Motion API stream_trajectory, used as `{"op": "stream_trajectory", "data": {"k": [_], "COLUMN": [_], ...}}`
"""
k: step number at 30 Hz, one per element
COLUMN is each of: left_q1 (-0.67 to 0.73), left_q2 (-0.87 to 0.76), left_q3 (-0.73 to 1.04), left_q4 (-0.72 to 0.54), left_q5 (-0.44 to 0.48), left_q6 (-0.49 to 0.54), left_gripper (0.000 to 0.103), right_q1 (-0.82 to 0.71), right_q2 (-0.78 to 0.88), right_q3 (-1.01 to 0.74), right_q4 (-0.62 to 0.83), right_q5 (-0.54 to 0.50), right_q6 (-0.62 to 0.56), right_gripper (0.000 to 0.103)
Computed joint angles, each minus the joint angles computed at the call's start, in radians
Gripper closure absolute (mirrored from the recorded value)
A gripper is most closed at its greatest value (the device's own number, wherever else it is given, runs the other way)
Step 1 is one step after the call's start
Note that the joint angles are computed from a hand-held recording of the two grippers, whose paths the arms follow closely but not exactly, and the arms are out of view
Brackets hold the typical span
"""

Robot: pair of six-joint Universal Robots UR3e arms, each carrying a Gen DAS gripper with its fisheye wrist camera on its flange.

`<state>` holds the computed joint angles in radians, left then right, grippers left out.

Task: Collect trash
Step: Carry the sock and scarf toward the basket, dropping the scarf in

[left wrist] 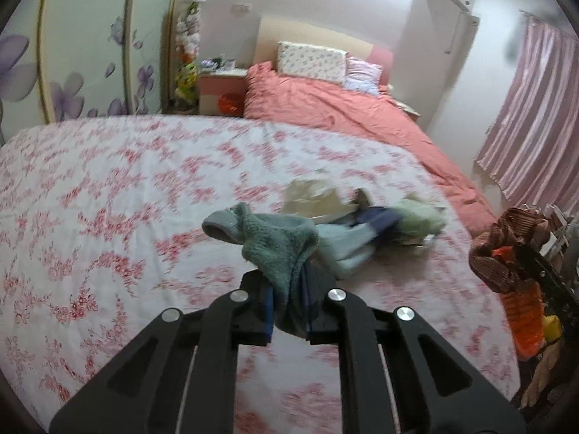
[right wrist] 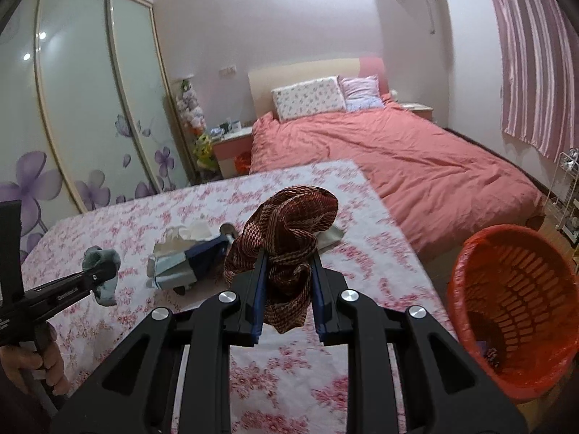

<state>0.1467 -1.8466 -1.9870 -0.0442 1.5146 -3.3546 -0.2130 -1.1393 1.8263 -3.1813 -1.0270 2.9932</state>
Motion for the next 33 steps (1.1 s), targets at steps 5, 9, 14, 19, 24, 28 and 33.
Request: {"op": "stream_trajectory", "data": {"k": [5, 9, 14, 19, 24, 28, 33], "left_q1": [-0.092, -0.171, -0.278, -0.357, -0.439, -0.500, -0.567], "left_q2": [0.025, 0.015, -0.022, -0.080, -0.157, -0.226, -0.312], "left_q3": [0.047, 0.103, 0.189, 0.284, 0.405, 0.503, 0.632], "left_q4": [-0.027, -0.043, -0.065, -0.099, -0.150, -0.186, -0.237], "left_q5": [0.027, 0.059, 0.120, 0.175, 0.239, 0.281, 0.338], "left_q6": [-0.014, -0.015, -0.010, -0.006, 0.001, 0.013, 0.028], "left_gripper": [0.091, 0.091, 0.090, 0.090, 0.091, 0.090, 0.090], "right_q1": [-0.061, -0.117, -0.170, -0.215, -0.266, -0.306, -0.333], "right_q2": [-0.057, -0.096, -0.117, -0.115, -0.111, -0.107, -0.099], "right_q3": [0.071, 0.128, 0.174, 0.192, 0.208, 0.213, 0.219], "right_q4": [-0.055, -0.104, -0.155, -0.181, -0.194, -0.200, -0.211], "right_q5": [0.029, 0.049, 0.060, 0.069, 0.085, 0.095, 0.088], "right_q6": [0.011, 0.015, 0.016, 0.024, 0.024, 0.024, 0.035], "right_gripper": [0.081, 0.081, 0.081, 0.081, 0.081, 0.081, 0.081]}}
